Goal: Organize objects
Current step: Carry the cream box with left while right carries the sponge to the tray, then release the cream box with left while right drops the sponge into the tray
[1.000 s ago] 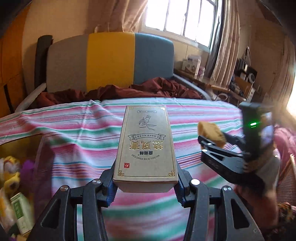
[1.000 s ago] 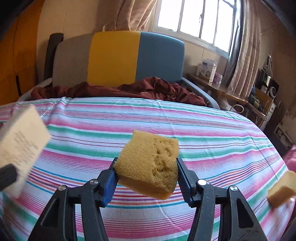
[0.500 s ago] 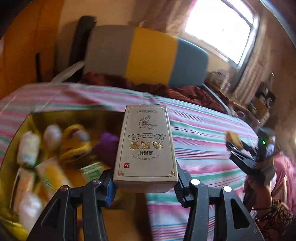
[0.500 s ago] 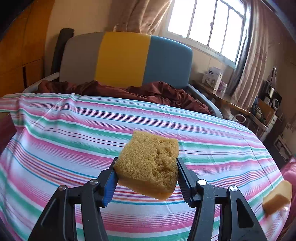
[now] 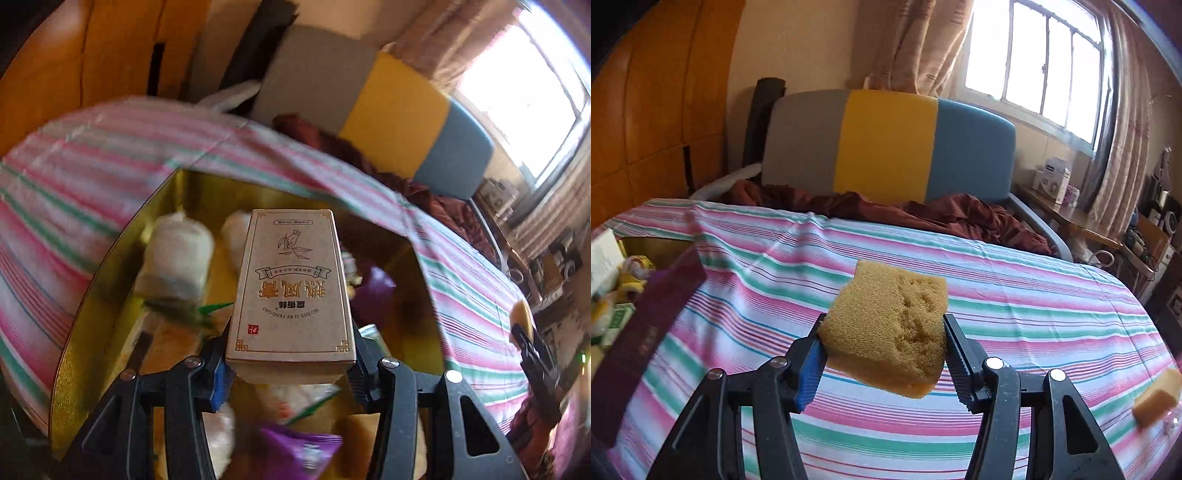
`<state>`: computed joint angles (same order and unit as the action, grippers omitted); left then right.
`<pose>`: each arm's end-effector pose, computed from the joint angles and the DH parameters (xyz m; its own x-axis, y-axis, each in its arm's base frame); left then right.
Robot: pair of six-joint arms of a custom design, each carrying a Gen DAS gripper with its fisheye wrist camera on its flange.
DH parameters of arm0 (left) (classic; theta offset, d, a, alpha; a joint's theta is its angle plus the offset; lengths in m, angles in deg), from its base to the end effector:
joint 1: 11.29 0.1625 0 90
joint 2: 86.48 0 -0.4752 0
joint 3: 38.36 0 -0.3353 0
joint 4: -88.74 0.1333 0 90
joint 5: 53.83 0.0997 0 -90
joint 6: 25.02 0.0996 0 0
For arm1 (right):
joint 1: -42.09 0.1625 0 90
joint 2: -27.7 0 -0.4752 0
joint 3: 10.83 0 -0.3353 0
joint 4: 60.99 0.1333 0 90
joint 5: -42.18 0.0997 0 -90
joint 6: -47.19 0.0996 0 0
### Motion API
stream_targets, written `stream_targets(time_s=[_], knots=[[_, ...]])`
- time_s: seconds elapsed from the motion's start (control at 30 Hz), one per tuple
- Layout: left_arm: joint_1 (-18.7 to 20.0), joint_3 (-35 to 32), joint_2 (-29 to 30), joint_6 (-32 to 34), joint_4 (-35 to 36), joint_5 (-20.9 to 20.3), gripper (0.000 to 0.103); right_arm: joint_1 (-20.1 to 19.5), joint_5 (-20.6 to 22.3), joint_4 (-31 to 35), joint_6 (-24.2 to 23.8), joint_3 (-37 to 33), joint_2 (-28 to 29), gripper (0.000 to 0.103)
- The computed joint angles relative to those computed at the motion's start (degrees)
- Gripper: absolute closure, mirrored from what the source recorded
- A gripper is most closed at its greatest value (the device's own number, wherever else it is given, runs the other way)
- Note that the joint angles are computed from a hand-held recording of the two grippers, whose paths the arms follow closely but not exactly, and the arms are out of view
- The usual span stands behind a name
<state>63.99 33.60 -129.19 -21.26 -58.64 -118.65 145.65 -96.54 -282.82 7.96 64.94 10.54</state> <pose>-0.0263 -0.7914 0.2885 -0.9096 0.0918 -0.4053 0.2843 0.8487 -0.4459 0.2257 -0.6866 0.0930 -0.5847 0.2445 0.7736 -0.5647 0.5619 -0.6044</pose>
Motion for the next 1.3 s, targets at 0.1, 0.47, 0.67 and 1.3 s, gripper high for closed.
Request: stream_targets(time_s=[0.1, 0.47, 0.67, 1.3], knots=[[0.93, -2.35, 0.83, -1.56, 2.4, 1.18, 0.052, 1.16, 1.04, 1.21, -0.21, -0.74, 0.68, 0.044], [1.08, -10.79, 5.75, 0.53, 7.51, 6.09, 0.052, 4.65, 5.78, 6.22, 5.26, -1.12, 1.69, 0.044], [0.49, -12.39, 7.32, 3.43, 7.76, 9.5, 0.051, 5.6, 8.85, 11.92, 11.19, -1.14, 1.71, 0.044], [-2.31, 9.59, -3.61, 10.57, -22.13, 6.37, 0.049, 7.45, 12.15, 30.9, 14.65, -13.06, 7.35, 0.044]])
